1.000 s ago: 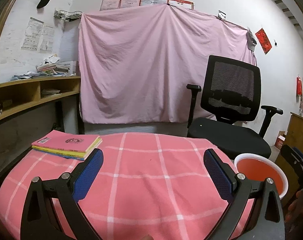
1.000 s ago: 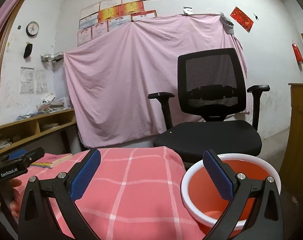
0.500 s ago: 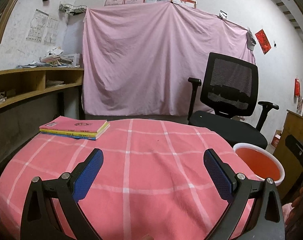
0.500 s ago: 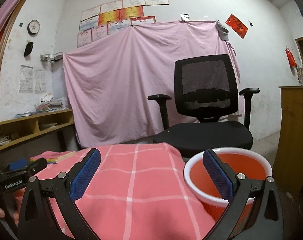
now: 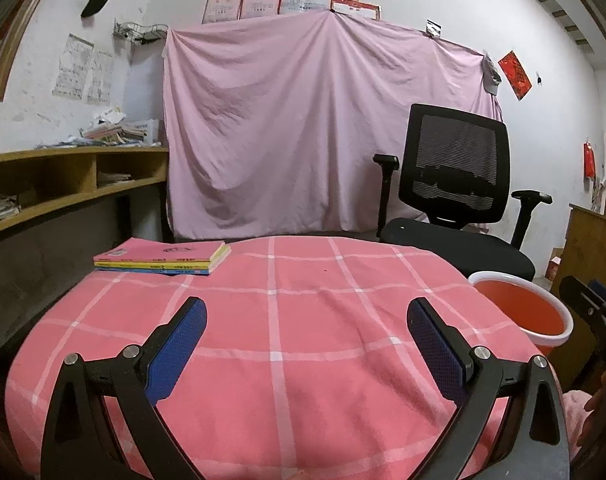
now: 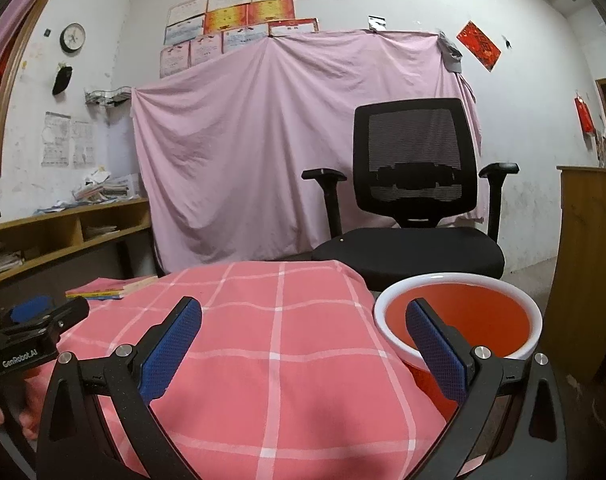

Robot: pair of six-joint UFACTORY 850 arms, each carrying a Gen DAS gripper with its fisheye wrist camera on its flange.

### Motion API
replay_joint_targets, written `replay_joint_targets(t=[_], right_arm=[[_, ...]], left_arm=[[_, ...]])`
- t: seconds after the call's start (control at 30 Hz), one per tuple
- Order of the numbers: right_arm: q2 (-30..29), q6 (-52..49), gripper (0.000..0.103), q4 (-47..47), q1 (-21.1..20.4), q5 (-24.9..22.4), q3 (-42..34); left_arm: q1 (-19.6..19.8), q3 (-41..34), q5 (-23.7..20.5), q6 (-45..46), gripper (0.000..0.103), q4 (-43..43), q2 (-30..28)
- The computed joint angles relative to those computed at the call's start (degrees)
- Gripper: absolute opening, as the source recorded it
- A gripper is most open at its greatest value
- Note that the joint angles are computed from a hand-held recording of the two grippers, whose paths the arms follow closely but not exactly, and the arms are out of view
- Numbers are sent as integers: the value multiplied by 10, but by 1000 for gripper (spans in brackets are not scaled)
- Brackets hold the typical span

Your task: Collect trash

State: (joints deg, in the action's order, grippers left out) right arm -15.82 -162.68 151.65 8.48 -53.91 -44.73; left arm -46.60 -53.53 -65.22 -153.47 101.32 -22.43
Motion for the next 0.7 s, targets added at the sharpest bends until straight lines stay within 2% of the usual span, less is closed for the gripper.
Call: replay_joint_targets(t=[0.17, 0.7], right_arm=[[-5, -5, 103, 7, 4, 10, -2], [-11, -15, 103, 8, 9, 9, -4]], left_arm=[[-6, -1, -16, -4, 98, -16, -7], [-6, -6, -13, -8, 98, -20, -18]])
